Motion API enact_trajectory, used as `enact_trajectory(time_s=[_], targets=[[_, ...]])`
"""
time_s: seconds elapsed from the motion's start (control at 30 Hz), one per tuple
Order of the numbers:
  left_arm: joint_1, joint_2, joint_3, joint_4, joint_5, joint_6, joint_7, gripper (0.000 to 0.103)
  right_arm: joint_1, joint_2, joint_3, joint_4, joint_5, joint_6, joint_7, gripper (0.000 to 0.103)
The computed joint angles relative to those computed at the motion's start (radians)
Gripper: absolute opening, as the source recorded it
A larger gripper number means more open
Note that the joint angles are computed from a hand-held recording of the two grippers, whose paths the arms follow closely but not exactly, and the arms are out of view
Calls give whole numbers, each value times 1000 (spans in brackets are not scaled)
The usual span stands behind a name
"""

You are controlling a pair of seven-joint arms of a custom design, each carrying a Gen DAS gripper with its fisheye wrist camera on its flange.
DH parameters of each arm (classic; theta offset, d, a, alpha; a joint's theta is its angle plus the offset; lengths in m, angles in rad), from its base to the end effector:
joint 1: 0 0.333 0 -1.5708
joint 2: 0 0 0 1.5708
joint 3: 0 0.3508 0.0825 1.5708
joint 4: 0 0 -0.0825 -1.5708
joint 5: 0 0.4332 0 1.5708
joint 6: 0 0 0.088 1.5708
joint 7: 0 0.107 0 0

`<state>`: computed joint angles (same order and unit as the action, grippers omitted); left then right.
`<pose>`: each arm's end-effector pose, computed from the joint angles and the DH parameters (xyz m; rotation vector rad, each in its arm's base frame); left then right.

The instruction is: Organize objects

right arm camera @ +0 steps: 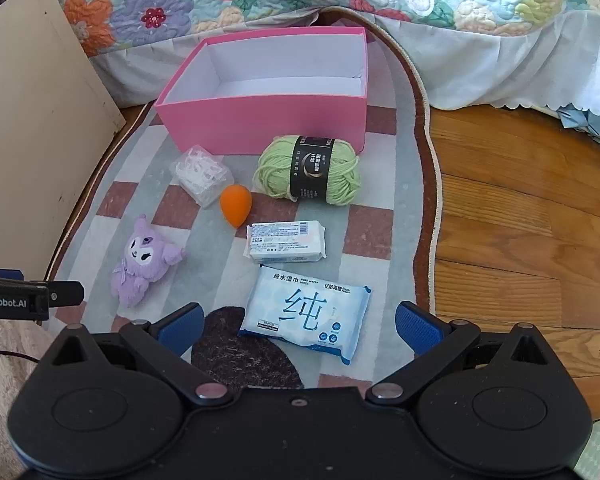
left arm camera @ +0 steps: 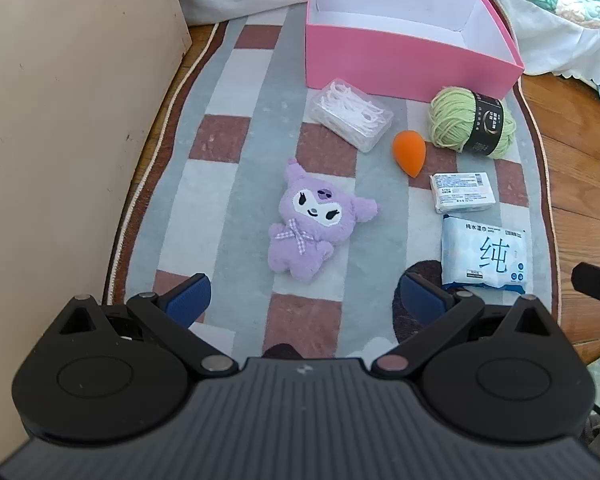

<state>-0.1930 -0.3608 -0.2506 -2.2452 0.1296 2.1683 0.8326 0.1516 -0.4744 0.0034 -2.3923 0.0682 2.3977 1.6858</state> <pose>0.4560 -0.2237 0.5518 -2.2575 1.7723 -0.3249 0.4702 0.0742 0.5587 -1.9145 1.9124 -0.3395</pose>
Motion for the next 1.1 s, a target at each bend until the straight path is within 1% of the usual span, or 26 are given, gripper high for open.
enact_trajectory(time_s=[0.4,0.57,0.77,1.1], targets=[[2,-27,5,-27,-15,35,-9,103,-7,7,10,2,-21,1,27,103],[7,-40,-2,-38,2,55,-19,103,-5,10,5,6,-24,0,19,103],[11,-37,-7,-37,18,51,-32,103,5,1,-6,-3,2,25,-12,103],[6,-25,-6,-28,16,46,-27,103,0,2,-6,-5,11,21,-15,103]])
